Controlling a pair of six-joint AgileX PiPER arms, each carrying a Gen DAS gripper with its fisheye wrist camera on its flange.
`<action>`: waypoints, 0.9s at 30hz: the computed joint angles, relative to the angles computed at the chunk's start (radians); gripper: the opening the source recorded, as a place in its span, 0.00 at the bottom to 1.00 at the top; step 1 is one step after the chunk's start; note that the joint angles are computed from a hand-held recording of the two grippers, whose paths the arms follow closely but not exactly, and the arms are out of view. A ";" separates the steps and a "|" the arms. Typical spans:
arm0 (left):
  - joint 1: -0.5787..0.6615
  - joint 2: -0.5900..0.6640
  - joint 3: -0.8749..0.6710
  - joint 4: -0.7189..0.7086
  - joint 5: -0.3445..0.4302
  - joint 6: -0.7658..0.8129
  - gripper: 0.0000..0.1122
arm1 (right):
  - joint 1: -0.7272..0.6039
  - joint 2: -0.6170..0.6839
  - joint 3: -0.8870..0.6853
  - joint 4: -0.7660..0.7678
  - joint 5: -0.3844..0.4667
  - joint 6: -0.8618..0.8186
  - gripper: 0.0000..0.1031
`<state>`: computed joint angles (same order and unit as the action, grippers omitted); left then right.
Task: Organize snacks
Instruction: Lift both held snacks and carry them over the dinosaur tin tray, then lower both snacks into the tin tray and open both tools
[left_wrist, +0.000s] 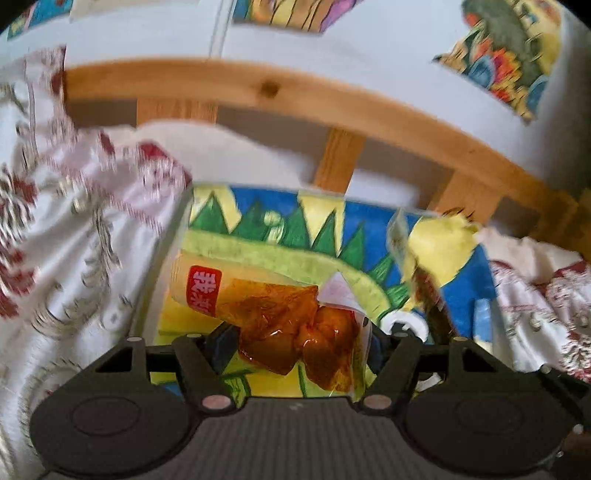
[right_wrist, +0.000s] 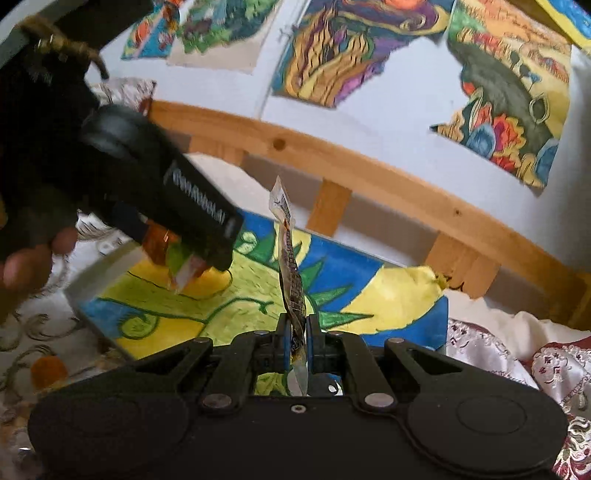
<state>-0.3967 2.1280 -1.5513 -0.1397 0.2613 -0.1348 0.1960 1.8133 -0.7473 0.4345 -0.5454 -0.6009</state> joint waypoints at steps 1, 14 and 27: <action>0.000 0.015 -0.007 0.012 0.000 -0.017 0.64 | 0.003 0.016 -0.013 0.028 -0.002 -0.031 0.07; -0.016 0.102 -0.095 0.290 0.087 -0.309 0.67 | -0.025 0.128 -0.123 0.258 0.077 -0.263 0.12; -0.012 0.061 -0.058 0.338 0.083 -0.400 0.86 | -0.076 0.040 -0.087 0.036 0.190 0.055 0.62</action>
<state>-0.4087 2.1893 -1.6093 0.1979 0.3443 -0.5347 0.1198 1.8536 -0.8345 0.4701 -0.3556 -0.5463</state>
